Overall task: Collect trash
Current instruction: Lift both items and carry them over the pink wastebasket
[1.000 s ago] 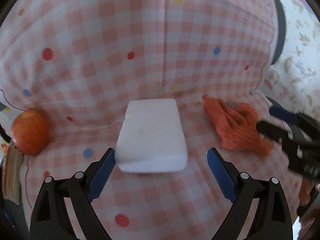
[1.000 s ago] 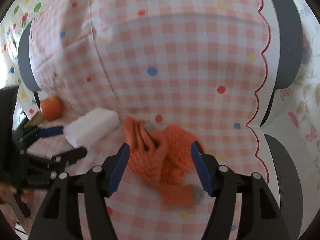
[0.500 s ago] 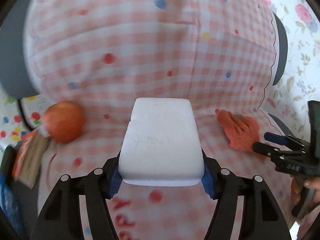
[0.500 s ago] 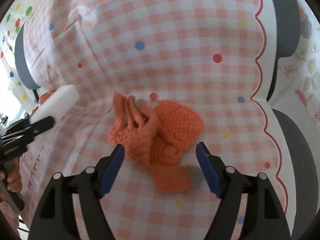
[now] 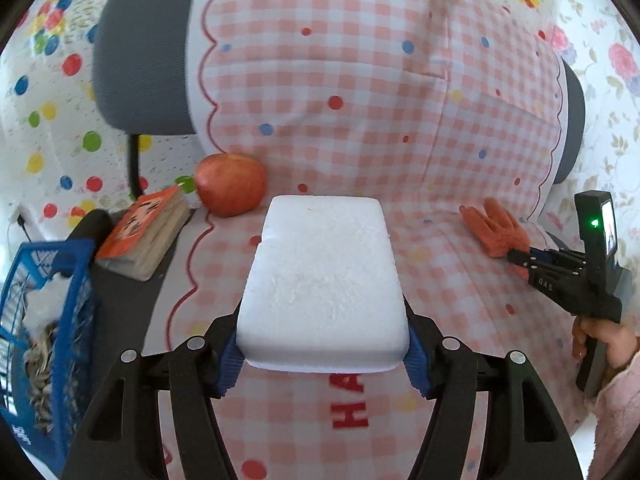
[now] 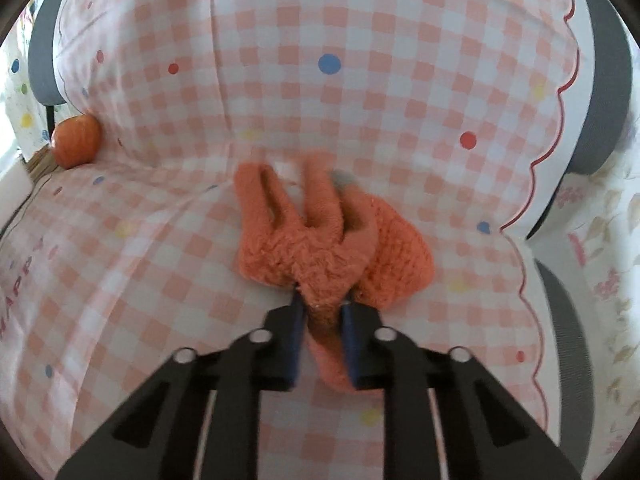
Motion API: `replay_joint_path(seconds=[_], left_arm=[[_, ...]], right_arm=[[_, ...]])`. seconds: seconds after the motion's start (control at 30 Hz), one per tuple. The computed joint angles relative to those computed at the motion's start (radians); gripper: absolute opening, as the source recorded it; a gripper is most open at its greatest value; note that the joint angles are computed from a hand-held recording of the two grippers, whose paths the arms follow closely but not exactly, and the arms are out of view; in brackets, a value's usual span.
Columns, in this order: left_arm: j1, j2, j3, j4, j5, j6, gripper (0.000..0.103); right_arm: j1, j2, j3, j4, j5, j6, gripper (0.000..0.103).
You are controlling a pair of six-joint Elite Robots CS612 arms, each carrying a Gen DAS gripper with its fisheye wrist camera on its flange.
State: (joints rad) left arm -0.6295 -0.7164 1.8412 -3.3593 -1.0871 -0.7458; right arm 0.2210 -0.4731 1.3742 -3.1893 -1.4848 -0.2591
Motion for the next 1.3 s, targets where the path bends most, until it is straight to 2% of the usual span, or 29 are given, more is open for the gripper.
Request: replay_joint_path(seconds=[0.03,0.23,0.27,0.33,0.5,0.63,0.73,0.93,1.03,1.13,1.3], left_arm=[[-0.004,-0.004,0.009,-0.009,0.007,-0.001,0.066],[-0.025,-0.032,0.064,-0.081,0.041,0.007,0.066],[-0.030,-0.037,0.074,-0.094,0.047,0.009,0.066],[-0.039,-0.043,0.089,-0.113,0.060,0.011,0.066],[-0.063,-0.065,0.139,-0.152,0.085,0.002,0.066],[-0.076,-0.084,0.177,-0.178,0.111,-0.015,0.066],[-0.082,-0.093,0.197,-0.193,0.122,-0.024,0.066],[-0.110,-0.108,0.223,-0.196,0.138,-0.019,0.066],[-0.127,-0.113,0.234,-0.194,0.153,-0.013,0.066],[-0.149,-0.113,0.241,-0.214,0.152,0.008,0.066],[-0.179,-0.098,0.240,-0.269,0.101,0.067,0.066]], right_arm=[[-0.003,-0.012,0.019,-0.014,0.015,0.010,0.012],[-0.041,-0.120,0.168,-0.081,0.238,0.145,0.012],[-0.049,-0.149,0.199,-0.059,0.286,0.178,0.012],[-0.060,-0.172,0.231,-0.071,0.348,0.217,0.012],[-0.056,-0.232,0.317,-0.071,0.434,0.214,0.012],[-0.048,-0.265,0.372,-0.136,0.416,0.208,0.012],[-0.045,-0.273,0.381,-0.122,0.411,0.200,0.012],[-0.046,-0.292,0.417,-0.175,0.361,0.226,0.012],[-0.050,-0.306,0.458,-0.237,0.329,0.236,0.012],[-0.063,-0.315,0.508,-0.327,0.316,0.283,0.012],[-0.085,-0.324,0.598,-0.447,0.275,0.338,0.012]])
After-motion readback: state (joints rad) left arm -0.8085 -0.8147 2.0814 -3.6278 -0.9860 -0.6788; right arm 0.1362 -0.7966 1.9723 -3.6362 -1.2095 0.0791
